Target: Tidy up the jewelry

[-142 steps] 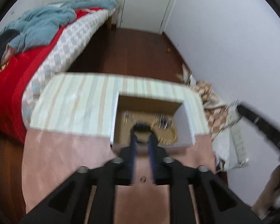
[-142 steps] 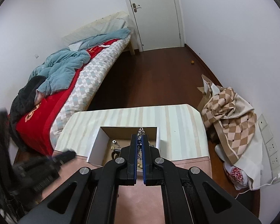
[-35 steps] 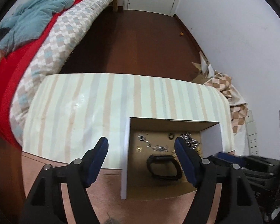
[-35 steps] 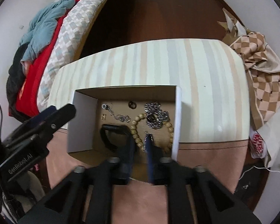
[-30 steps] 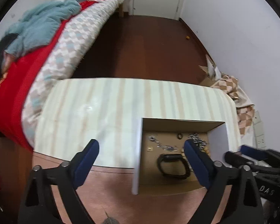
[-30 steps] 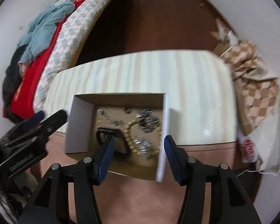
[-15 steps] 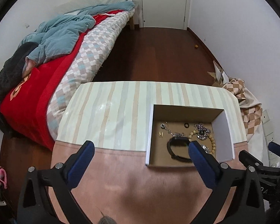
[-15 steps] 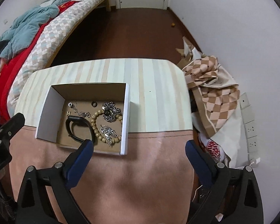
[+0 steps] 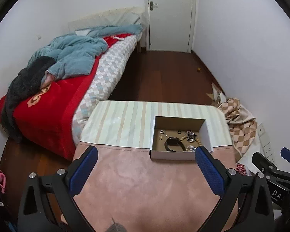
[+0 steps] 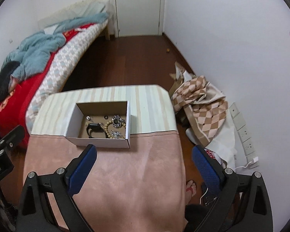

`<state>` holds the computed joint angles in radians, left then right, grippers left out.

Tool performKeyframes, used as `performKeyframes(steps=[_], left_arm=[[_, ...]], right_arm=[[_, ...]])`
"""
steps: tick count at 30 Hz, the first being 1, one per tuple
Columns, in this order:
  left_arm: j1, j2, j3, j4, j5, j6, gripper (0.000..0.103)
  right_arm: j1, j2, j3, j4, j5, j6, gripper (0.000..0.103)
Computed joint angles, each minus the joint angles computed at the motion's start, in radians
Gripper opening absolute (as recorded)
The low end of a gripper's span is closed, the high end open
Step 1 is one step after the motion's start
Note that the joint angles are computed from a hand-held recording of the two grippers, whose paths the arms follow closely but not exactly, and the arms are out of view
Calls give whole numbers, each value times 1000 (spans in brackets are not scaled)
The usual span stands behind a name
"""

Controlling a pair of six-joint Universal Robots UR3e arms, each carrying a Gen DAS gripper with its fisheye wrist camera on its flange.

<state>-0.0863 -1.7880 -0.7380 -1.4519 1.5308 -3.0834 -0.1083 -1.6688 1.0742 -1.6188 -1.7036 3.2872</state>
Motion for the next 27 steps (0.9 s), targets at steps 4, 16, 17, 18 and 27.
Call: performKeyframes(steps=[4,16,17,18,27], left_arm=[[9,92,-12,-36,-14,17,103],[50,191,130,-249,-60,51,103],[52,188,146,-265,-59,54,103],[55,178,178,-293,-59,57,103],[59,35,449,-458,-57,46,103]], right_arm=[[25,-64,-70,81,-27,11,102],[103,-85,-429,371,-62,56,103],[111,-76,-465,397,-66,61,103],[117,-66,-505,426,-66,63,103],[110,106,-825,593,-61,52,103]])
